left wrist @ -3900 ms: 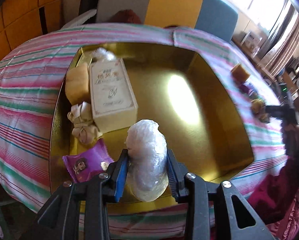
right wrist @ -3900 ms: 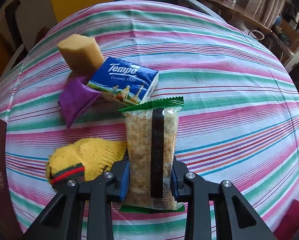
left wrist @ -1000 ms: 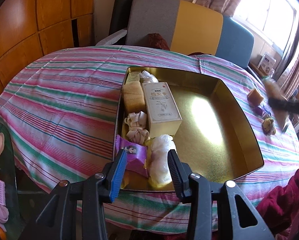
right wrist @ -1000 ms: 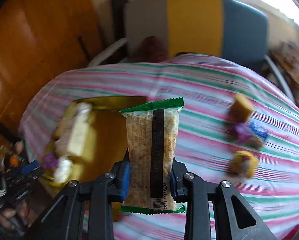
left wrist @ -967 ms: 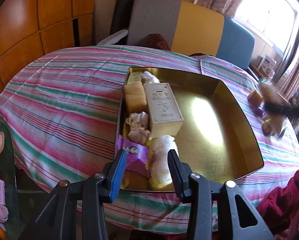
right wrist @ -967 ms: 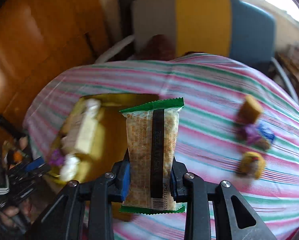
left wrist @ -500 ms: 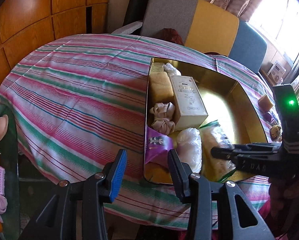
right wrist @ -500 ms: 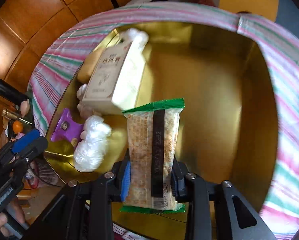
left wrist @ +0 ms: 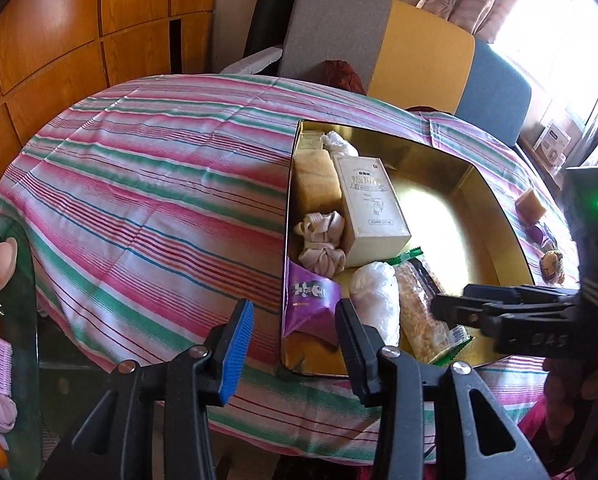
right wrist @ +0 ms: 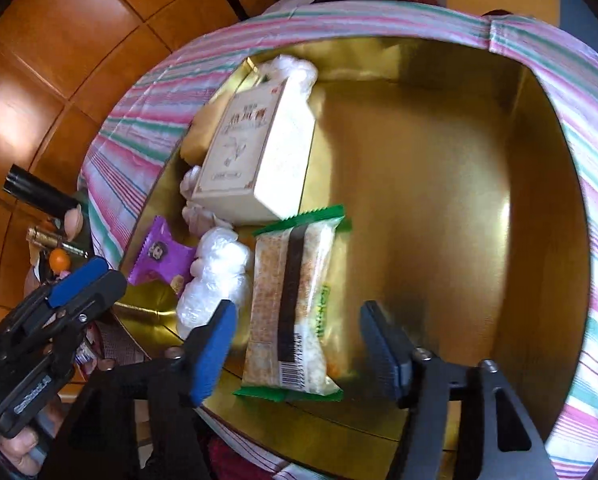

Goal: Organize objects
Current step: 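Move both tools from the gold tray back toward the remaining items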

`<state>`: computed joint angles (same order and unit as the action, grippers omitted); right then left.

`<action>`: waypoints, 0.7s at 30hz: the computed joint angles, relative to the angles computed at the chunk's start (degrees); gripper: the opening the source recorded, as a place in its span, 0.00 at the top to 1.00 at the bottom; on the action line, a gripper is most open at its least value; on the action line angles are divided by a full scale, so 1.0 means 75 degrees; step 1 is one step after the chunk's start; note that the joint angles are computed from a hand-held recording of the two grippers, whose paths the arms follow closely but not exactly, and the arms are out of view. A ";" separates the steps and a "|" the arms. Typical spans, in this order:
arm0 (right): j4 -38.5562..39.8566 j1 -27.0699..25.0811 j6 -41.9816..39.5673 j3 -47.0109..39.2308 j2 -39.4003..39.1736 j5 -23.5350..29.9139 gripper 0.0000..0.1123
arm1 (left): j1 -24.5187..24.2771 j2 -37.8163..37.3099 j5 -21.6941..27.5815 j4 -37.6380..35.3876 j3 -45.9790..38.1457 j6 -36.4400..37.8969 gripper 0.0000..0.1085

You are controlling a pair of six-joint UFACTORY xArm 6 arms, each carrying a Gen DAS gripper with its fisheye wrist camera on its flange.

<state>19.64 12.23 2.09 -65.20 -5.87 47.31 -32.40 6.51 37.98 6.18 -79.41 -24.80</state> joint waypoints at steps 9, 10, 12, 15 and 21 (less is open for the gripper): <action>0.0171 -0.0525 -0.0127 0.0513 -0.0899 -0.0455 0.31 | -0.0203 0.0144 0.0232 0.0541 -0.0466 -0.0083 0.61; 0.0150 -0.0617 -0.0114 0.0618 -0.1037 -0.0507 0.31 | -0.0233 0.0162 0.0238 0.0614 -0.0535 -0.0066 0.61; 0.0010 -0.0757 -0.0012 0.0739 -0.1215 -0.0585 0.30 | -0.0313 0.0218 0.0215 0.0744 -0.0704 0.0019 0.61; -0.0174 -0.1235 -0.0087 0.0974 -0.1669 -0.0429 0.28 | -0.0437 0.0304 0.0168 0.0876 -0.0933 0.0176 0.61; -0.0663 -0.2414 0.0100 0.1374 -0.2355 -0.0272 0.25 | -0.0687 0.0661 0.0278 0.0897 -0.1513 0.0575 0.61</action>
